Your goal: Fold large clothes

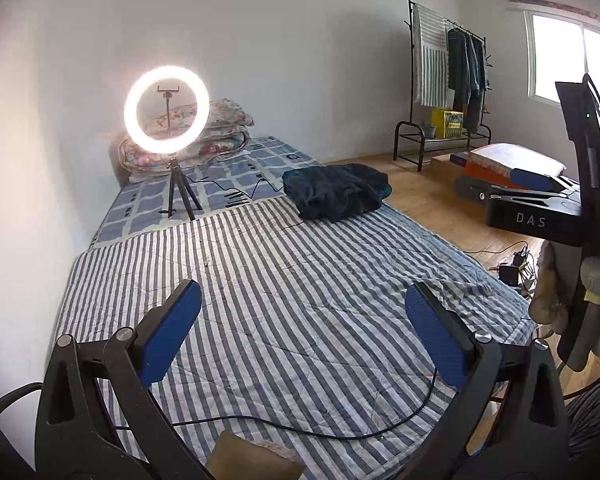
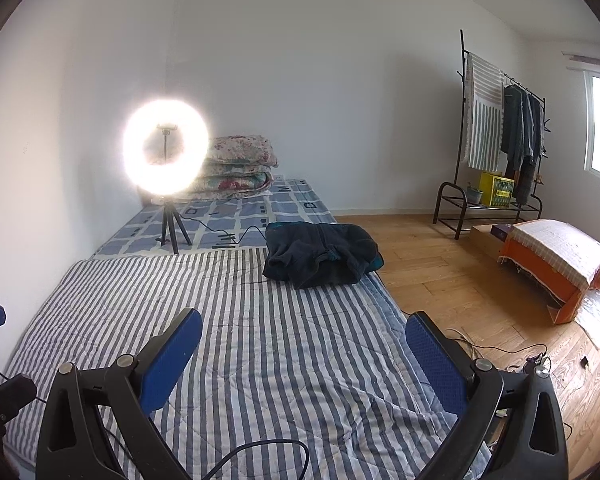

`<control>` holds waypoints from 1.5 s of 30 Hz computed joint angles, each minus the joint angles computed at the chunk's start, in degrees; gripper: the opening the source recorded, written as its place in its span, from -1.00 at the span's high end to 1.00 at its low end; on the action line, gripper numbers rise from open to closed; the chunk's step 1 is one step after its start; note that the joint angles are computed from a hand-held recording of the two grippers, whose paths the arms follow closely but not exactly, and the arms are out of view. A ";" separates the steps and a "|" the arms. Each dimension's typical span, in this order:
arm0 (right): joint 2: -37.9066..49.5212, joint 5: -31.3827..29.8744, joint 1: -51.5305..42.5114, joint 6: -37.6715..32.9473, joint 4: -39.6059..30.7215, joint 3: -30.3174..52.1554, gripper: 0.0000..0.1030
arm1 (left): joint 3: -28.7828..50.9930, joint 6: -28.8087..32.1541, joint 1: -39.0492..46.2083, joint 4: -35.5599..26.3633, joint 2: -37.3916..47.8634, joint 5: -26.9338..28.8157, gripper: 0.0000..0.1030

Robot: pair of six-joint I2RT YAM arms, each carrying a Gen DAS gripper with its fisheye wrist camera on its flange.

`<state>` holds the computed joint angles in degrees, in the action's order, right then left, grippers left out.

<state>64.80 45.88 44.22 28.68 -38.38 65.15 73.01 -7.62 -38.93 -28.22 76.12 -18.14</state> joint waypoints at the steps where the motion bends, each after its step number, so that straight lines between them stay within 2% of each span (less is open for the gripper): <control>1: -0.13 -0.18 -0.20 0.19 -0.14 -0.06 -0.99 | -0.18 0.12 0.21 0.12 -0.09 0.12 -1.00; 15: -1.21 -1.16 -1.63 0.24 0.10 -0.77 -0.99 | -1.24 0.07 0.61 1.07 -1.58 1.04 -1.00; 27: -0.86 -0.52 -1.13 -1.22 0.28 -0.65 -0.99 | -1.72 1.36 -2.06 1.50 -1.76 -1.45 -1.00; 45: -1.54 -0.91 -1.47 -0.32 0.11 -1.06 -0.99 | -1.71 0.54 -2.60 1.09 -1.02 -1.14 -1.00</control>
